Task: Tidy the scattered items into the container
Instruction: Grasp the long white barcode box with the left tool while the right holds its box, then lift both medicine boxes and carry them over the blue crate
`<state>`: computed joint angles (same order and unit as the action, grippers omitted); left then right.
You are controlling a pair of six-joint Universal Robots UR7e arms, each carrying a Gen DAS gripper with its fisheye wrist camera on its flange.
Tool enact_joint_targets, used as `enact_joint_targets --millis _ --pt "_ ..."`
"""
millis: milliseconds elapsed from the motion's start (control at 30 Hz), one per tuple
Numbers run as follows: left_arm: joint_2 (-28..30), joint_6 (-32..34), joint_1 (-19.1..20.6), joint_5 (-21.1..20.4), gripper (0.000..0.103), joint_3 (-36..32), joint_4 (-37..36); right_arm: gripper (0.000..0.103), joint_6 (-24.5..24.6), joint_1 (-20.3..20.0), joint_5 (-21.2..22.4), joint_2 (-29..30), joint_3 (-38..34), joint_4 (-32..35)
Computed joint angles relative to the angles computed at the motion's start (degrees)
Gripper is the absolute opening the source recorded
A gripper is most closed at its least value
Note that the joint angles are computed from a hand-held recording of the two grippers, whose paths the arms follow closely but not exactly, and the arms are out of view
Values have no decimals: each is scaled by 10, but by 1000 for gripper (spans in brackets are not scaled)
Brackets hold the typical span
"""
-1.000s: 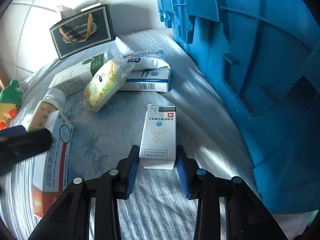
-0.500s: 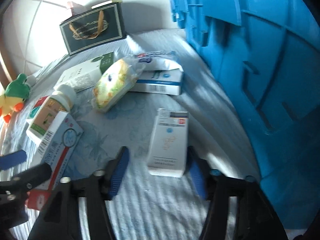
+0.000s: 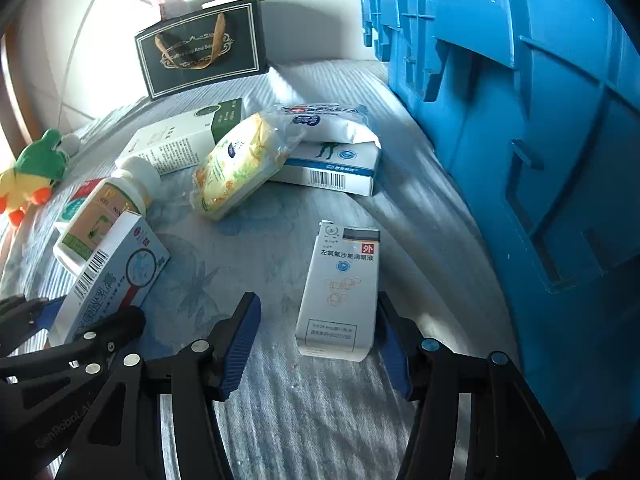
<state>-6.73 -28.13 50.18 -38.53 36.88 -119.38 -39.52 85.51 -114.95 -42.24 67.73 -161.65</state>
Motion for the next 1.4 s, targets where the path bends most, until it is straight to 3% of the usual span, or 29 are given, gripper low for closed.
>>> enact_joint_targets --millis 100,267,500,833,1133,1400 --pt "-8 9 -1 -5 24 27 -31 32 -16 0 2 -12 24 -12" --pt "-44 11 -5 -10 24 113 -96 32 -40 10 19 -44 97 -47" --pt "-128 13 -33 29 24 270 -207 32 -55 36 37 -91 177 -104" --pt "-235 28 -91 105 24 374 -278 32 -64 102 66 -161 266 -179" --pt "-273 56 -149 137 24 392 -318 32 -84 151 82 -231 298 -220" --pt "-215 133 -186 124 24 308 -365 32 -107 149 91 -282 283 -240"
